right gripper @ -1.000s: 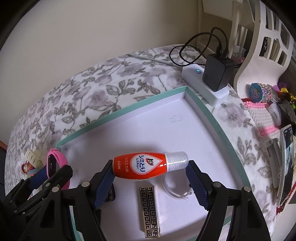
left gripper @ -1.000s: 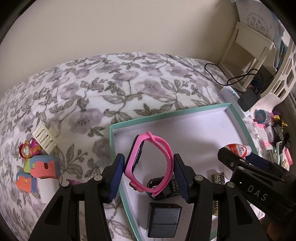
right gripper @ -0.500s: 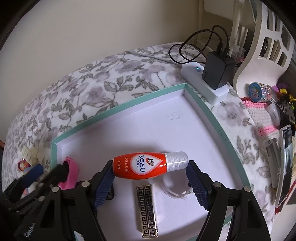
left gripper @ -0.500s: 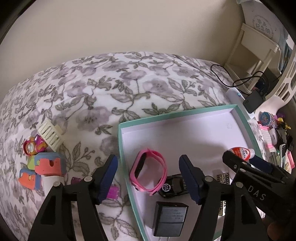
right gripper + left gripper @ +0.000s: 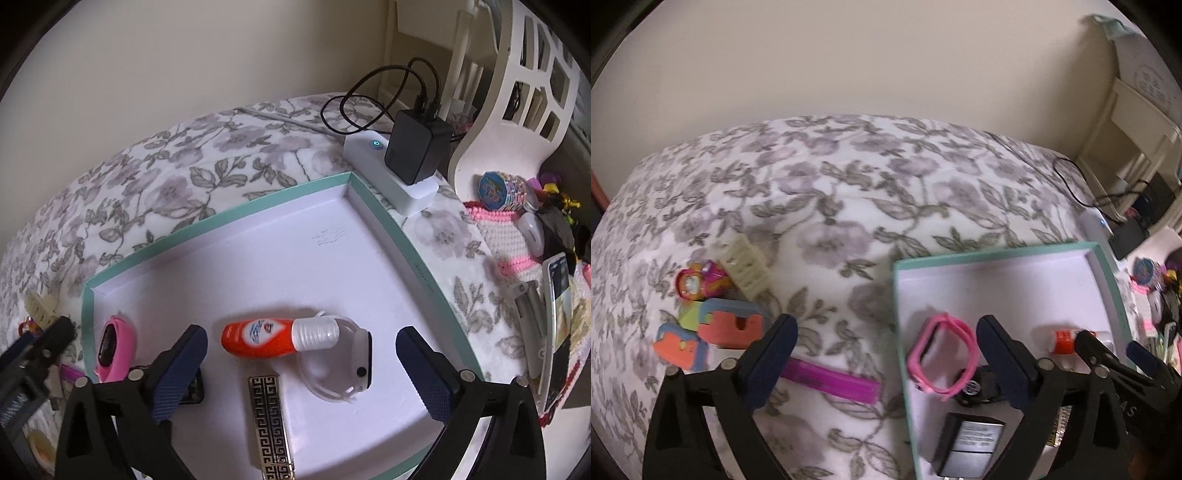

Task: Organize rigid objects
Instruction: 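Release the pink band into the tray with the left gripper while the right releases the glue bottle, then move both grippers back over the pile of items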

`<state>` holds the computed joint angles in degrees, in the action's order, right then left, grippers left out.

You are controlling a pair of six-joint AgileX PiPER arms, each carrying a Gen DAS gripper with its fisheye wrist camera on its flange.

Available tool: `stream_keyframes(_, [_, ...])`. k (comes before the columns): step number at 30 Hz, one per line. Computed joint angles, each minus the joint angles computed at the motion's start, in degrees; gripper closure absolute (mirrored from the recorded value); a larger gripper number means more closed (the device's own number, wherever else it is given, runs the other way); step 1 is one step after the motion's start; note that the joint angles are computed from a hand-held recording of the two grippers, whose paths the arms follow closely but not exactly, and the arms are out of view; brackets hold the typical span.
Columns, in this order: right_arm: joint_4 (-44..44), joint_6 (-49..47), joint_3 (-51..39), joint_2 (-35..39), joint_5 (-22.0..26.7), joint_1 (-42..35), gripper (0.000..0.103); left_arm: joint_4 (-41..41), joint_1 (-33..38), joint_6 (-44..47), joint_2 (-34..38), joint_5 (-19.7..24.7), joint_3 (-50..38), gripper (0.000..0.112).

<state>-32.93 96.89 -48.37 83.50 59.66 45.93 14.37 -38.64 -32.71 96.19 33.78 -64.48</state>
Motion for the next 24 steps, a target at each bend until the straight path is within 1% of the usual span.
stream_keyframes(5, [-2.35,0.96,0.05,-0.1,-0.12,1.14,0.0,6.4,1.27,-6.5,-0.58,0.83,0.94,0.014])
stream_keyframes(10, [-4.49,2.17,-0.08,0.09,-0.69,2.2,0.0,8.09,3.04,-8.56,-1.28,1.08,1.49,0.014])
stream_keyframes(16, [-6.82,3.14,-0.48,0.34,-0.82,3.43,0.0,6.82,4.9,-8.63,-2.53,0.55,1.94,0.014])
stream_keyframes(20, [-8.73,4.73,0.21,-0.05,-2.33,4.06,0.0,5.37,6.67,-7.71,-3.65,1.12,1.81,0.014])
stream_keyframes(24, [-9.65,5.28,-0.21,0.55,-1.49,4.74,0.0,4.61,8.53,-7.45,-4.57,1.78,1.66,0.014])
